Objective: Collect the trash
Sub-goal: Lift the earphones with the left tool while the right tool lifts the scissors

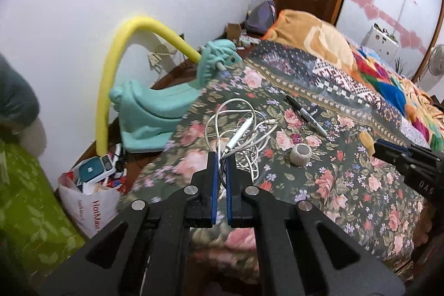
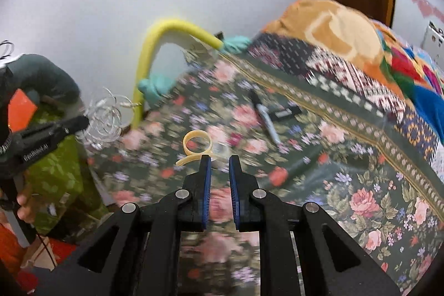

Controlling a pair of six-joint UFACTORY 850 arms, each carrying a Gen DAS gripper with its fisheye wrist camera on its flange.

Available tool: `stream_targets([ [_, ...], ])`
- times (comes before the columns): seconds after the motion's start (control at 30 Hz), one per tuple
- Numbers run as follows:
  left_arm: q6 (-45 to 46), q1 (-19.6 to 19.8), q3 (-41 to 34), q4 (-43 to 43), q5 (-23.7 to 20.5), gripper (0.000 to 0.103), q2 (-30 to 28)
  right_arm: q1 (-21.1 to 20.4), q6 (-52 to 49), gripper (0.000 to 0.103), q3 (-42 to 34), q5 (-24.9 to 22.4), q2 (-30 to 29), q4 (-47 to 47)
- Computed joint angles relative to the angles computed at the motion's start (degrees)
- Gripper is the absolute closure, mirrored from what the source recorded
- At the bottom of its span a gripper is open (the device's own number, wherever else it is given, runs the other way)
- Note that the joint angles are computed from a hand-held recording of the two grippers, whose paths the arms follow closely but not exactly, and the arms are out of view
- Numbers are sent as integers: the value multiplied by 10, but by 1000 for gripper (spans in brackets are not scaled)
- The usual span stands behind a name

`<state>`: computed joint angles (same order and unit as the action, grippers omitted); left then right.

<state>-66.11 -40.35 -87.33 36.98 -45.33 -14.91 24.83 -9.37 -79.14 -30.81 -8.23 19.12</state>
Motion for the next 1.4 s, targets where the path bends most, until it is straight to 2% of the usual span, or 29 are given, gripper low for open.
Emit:
stream_targets([
  [0.37, -113, -39, 127, 72, -57, 100, 146, 101, 40, 91, -4, 9, 32, -36],
  [0.67, -163, -67, 237, 77, -112, 100, 252, 179, 78, 91, -2, 8, 31, -67],
  [1.17, -196, -95, 399, 14, -161, 100, 385, 290, 147, 91, -10, -13, -24, -118],
  [1.4, -201, -66, 451, -13, -139, 100, 419, 319, 158, 91, -43, -55, -88, -128],
])
